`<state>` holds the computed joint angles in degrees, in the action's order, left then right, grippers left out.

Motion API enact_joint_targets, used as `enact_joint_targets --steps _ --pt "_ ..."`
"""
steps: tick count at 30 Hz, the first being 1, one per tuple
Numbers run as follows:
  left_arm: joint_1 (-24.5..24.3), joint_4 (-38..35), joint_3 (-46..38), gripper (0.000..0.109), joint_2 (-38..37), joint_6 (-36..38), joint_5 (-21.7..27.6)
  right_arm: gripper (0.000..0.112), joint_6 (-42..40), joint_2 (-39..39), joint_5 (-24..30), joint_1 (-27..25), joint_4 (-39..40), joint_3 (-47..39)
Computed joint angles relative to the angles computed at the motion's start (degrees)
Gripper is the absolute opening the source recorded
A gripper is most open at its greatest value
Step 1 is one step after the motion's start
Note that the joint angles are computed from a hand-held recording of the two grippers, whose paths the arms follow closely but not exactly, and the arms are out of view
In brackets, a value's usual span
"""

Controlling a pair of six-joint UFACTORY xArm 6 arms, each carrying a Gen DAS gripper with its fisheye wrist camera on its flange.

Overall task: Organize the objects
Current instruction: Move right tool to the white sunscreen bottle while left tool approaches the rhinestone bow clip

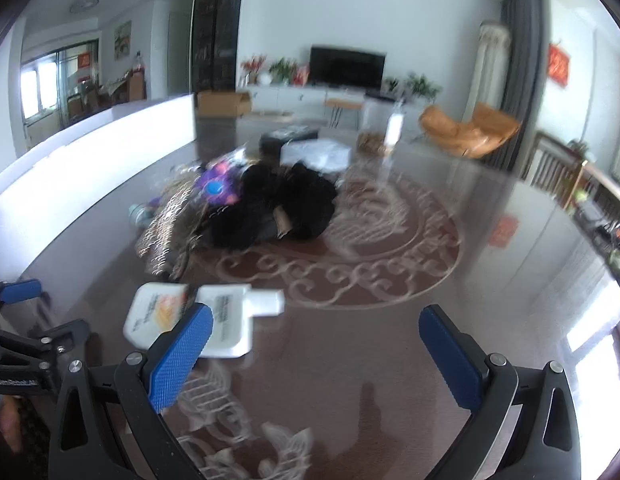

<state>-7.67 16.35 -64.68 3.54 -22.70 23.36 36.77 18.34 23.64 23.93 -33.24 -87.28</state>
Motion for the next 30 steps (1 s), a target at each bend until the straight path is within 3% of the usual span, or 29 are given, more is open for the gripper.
enact_joint_targets --steps 2,4,10,15,18,26,30 --pt "0.5 0.7 1.1 0.103 -0.7 -0.9 -0.8 0.103 -8.5 -0.6 -2.5 1.0 9.5 1.1" --pt "0.7 1.1 1.5 0.103 -0.8 -1.3 -1.2 0.103 -13.1 0.1 -1.8 2.6 11.1 -0.5" --pt "0.8 1.4 2.2 0.103 -1.2 -1.0 -2.1 0.103 -20.5 9.5 7.3 6.5 8.5 -14.7" --pt "1.0 1.1 2.9 0.103 -1.5 -0.9 -2.7 0.103 -27.7 16.0 15.8 6.3 13.8 -24.0" --pt "1.0 1.8 2.9 0.103 -1.4 -1.7 -2.8 0.103 -30.4 14.6 14.6 5.6 14.0 -21.1" --pt "1.0 2.7 2.8 0.103 -1.4 -2.8 -2.9 0.103 -24.8 7.2 15.7 1.5 7.8 -11.5" --pt "1.0 3.0 2.4 0.103 -1.1 -3.4 -2.7 0.103 -26.2 4.0 14.7 -0.2 15.4 -7.9"
